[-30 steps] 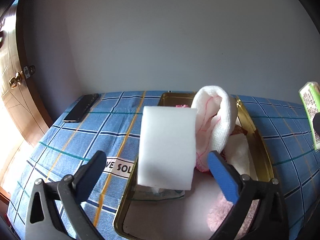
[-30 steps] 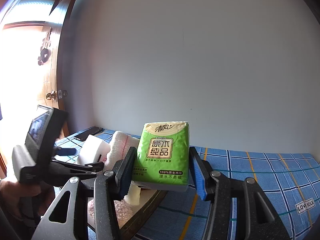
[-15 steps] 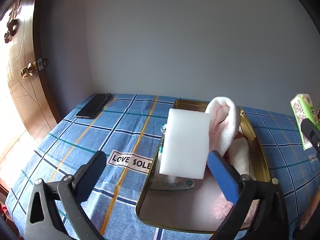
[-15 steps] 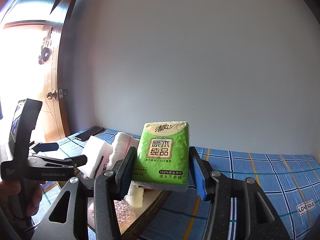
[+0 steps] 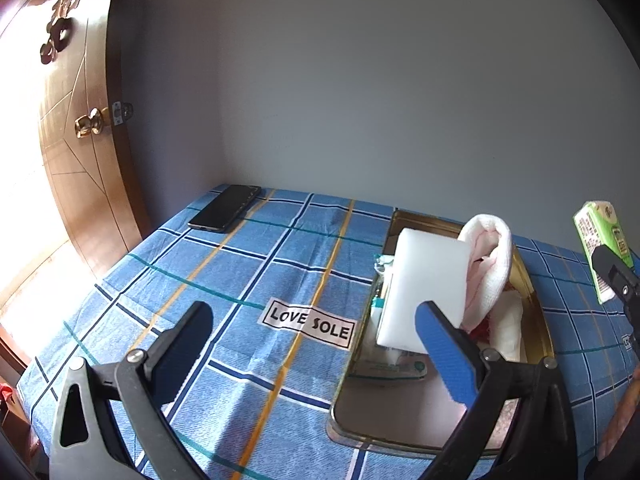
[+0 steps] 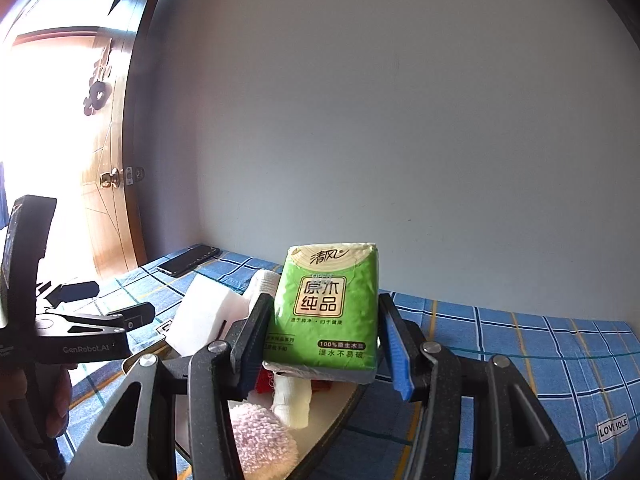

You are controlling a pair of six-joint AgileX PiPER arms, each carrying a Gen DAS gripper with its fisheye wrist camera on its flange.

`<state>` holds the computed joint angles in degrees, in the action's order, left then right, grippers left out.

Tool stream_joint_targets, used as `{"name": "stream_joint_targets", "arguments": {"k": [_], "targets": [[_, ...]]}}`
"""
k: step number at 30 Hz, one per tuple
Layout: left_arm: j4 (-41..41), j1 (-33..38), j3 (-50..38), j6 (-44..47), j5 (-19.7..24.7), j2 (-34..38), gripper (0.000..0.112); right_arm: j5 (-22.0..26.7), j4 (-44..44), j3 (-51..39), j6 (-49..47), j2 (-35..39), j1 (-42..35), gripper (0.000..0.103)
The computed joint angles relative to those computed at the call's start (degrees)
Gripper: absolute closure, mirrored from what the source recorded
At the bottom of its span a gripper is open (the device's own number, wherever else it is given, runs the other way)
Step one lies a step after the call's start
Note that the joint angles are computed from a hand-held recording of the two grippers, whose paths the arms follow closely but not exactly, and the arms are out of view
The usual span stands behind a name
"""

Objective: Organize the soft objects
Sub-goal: 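Lower the green tissue pack into the tin and open the right tool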

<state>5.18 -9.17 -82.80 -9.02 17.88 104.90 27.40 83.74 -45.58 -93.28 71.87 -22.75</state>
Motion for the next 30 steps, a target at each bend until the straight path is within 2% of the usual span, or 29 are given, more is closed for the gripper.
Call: {"name": "stream_joint_targets", "arguments": {"k": [5, 16, 23, 26, 30], "targets": [[-1.96, 0.86, 0.00, 1.33, 0.09, 0.17, 0.010, -0.40, -5.44, -3.05, 6.63, 2.58, 2.50, 0.049], [-2.18, 0.78, 0.80, 1.91, 0.30, -0.61, 0.010, -3.12, -13.07, -4.36, 13.70, 5.58, 8.85, 0.049], [-0.70, 0.30, 1.83, 1.31, 0.50, -1.49, 0.010, -2.77, -15.88, -4.89, 17.15, 9.35, 10.32, 0.049], [0.01, 0.33, 1.88, 0.73, 0.94, -1.52, 0.010, -0.91, -18.88, -5.70, 19.79, 11.06, 10.52, 0.049], [-0.11, 0.34, 2.13, 0.77, 1.15, -1.74, 0.010, -2.22, -21.31, -5.55, 21.91, 11.50, 11.69, 0.049]]}}
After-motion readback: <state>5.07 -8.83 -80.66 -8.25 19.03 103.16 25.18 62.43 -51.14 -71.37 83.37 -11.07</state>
